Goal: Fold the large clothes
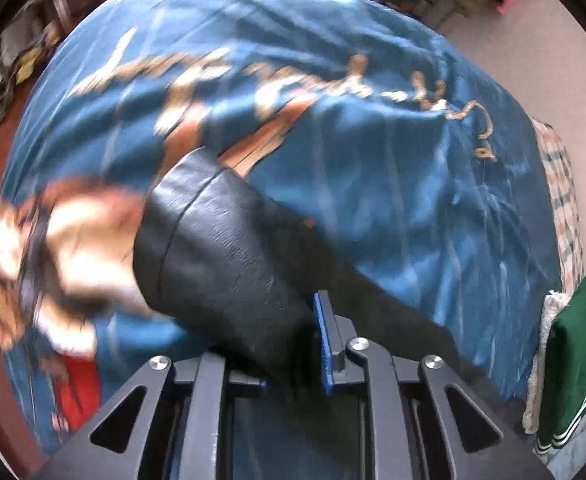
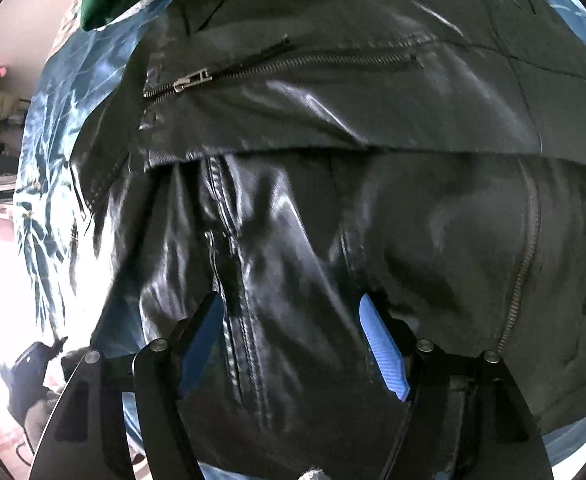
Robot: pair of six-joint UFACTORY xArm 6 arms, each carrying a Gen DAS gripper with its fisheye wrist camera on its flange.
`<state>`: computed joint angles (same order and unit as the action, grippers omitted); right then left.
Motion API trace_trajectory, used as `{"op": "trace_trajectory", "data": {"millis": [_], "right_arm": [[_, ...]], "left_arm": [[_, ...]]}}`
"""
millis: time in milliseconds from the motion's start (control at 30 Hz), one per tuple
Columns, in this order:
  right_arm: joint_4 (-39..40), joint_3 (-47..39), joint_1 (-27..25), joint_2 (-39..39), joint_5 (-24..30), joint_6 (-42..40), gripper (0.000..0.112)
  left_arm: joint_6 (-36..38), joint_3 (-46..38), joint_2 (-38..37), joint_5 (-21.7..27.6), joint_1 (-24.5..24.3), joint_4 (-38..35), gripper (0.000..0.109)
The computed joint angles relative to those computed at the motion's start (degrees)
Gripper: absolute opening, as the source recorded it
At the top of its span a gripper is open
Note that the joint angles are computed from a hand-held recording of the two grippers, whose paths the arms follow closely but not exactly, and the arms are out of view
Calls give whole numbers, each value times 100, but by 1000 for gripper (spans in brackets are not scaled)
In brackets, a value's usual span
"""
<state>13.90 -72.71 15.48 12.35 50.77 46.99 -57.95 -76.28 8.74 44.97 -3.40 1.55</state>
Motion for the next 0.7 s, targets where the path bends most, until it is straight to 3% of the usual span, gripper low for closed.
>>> {"op": "trace_trajectory", "data": {"millis": [100, 167, 200, 267, 367, 433, 533, 700], "right_arm": [[-431, -579, -6, 307, 574, 262, 72], [-1409, -1423, 107, 678, 1543, 664, 72], [-1897, -1898, 191, 897, 2064, 810, 74], [-2598, -2606, 329, 1236, 2720, 916, 90], [-3475, -3631, 481, 1816, 3559, 941, 93], [-3674, -3811, 443, 1942, 3646, 965, 93], [-3569, -3515, 267, 1790, 3365, 1040, 93], [-3121, -2160, -224, 1007, 2243, 1228, 93]], "left_arm": [[226, -524, 200, -48, 54, 229, 7], [429, -837, 248, 2, -9, 452, 6], [581, -1097, 309, 63, -90, 630, 6], [853, -1732, 499, 375, -322, 1097, 6], [1380, -2372, 627, 458, -730, 1652, 5], [1807, -2913, 862, 486, -1001, 1776, 5], [2410, -3598, 1219, 573, -1358, 1717, 4], [3314, -4751, 1925, 832, -2035, 1357, 4]]}}
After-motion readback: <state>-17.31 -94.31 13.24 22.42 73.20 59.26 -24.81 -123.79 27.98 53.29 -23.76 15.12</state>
